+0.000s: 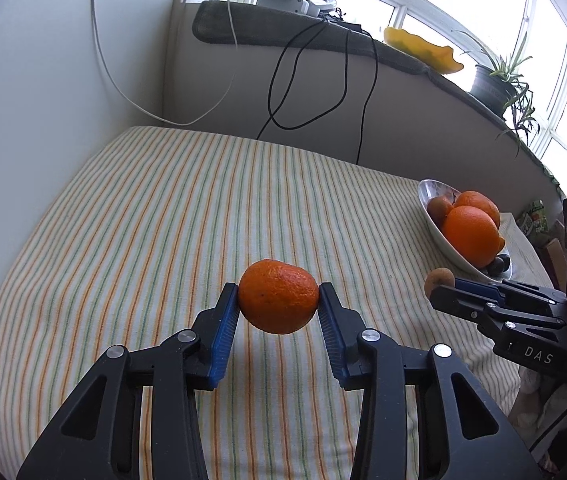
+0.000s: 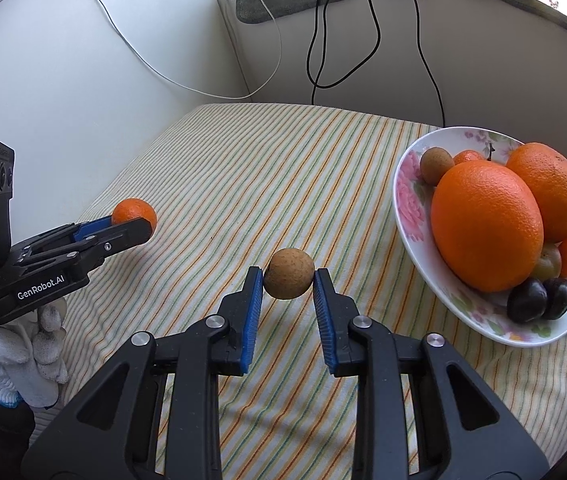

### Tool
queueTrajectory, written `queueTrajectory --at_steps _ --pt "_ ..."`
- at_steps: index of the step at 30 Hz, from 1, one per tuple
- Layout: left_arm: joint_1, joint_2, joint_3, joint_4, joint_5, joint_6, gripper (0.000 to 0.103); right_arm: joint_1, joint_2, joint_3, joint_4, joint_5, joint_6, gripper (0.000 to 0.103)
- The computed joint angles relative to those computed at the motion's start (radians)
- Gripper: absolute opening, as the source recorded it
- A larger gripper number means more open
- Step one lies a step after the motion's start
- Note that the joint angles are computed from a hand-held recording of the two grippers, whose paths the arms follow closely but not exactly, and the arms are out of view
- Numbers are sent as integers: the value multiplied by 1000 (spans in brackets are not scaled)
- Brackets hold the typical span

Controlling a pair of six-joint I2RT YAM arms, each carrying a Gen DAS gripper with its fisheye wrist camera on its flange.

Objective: Organize fruits
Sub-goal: 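Carry the tangerine over the bowl with the left gripper while the right gripper carries the kiwi, then open the left gripper to drop the tangerine in the bowl while the right gripper releases the kiwi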

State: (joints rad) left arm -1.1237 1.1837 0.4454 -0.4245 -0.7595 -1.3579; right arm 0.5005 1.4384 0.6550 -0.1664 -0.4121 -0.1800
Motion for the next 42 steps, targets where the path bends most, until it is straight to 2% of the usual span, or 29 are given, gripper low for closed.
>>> queueTrajectory --at_steps 7,17,30,36,42 --pt "31 41 60 71 15 114 38 -83 -92 -36 -42 -55 -43 27" --pt "138 179 155 273 105 343 38 -264 -188 -32 -135 -140 -120 27" --pt "269 362 345 401 256 565 38 -430 -125 65 -175 -198 -191 27" --pt "315 471 474 419 333 647 38 -472 -70 104 -167 -206 -203 27" --pt "353 575 587 417 395 683 38 -516 -27 134 -164 -219 -224 27"
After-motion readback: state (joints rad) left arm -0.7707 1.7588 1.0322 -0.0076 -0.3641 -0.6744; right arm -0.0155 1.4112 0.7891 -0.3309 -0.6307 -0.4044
